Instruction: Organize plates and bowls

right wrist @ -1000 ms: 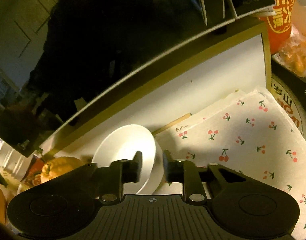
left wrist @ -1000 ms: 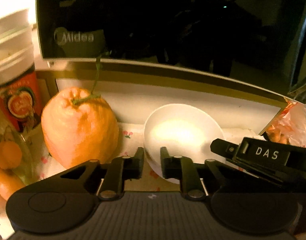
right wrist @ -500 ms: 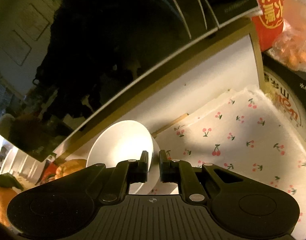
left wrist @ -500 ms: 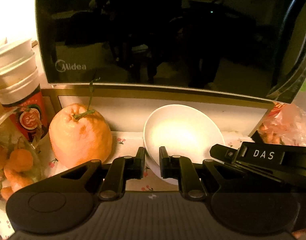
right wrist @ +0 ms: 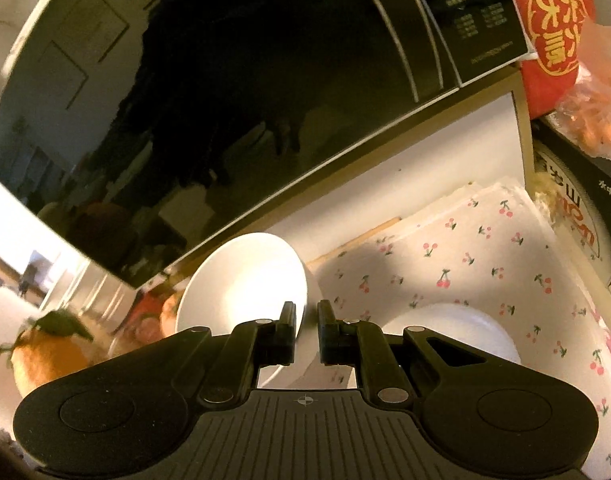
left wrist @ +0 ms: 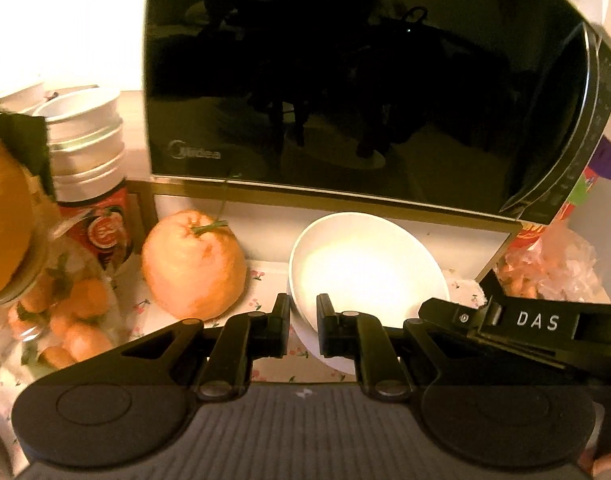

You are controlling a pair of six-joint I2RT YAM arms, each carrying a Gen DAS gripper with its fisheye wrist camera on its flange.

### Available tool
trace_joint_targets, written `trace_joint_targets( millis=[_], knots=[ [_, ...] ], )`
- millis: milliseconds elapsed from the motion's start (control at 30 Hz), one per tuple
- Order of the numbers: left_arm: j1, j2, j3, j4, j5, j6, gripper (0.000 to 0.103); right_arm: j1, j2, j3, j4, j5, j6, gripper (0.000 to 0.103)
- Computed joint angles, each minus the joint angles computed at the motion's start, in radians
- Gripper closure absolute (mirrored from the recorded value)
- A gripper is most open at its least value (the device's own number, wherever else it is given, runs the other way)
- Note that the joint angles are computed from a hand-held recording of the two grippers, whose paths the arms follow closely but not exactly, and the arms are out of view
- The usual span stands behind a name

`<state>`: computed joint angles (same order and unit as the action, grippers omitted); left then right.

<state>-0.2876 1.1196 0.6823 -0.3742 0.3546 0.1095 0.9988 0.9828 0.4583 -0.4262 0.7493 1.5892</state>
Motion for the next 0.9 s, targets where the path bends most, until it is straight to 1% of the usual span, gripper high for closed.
trace_joint_targets(
  millis=[167,367,467,633,833,900],
  knots=[
    [0.087,-0.06,-0.004,-0.088,0.076,0.038,0.091,0.096,0.001,0.047,-0.085,0.034,0.065,0.091],
    [0.217,-0.116,0.009,-0.222,0.171,0.13,0.091,0.228,0.04,0.139,-0.214,0.094,0.142,0.091],
    [0.3,-0.132,0.026,-0.299,0.221,0.194,0.091,0.283,0.076,0.186,-0.253,0.108,0.16,0.09],
    [0.46,-0.148,0.039,-0.407,0.287,0.34,0.092,0.331,0.147,0.239,-0.228,0.083,0.122,0.089],
    [0.659,-0.099,0.075,-0.554,0.339,0.537,0.092,0.359,0.249,0.314,-0.169,0.04,0.032,0.089],
    [0.735,-0.073,0.086,-0.596,0.356,0.621,0.091,0.361,0.284,0.337,-0.148,0.025,0.004,0.089]
  ],
)
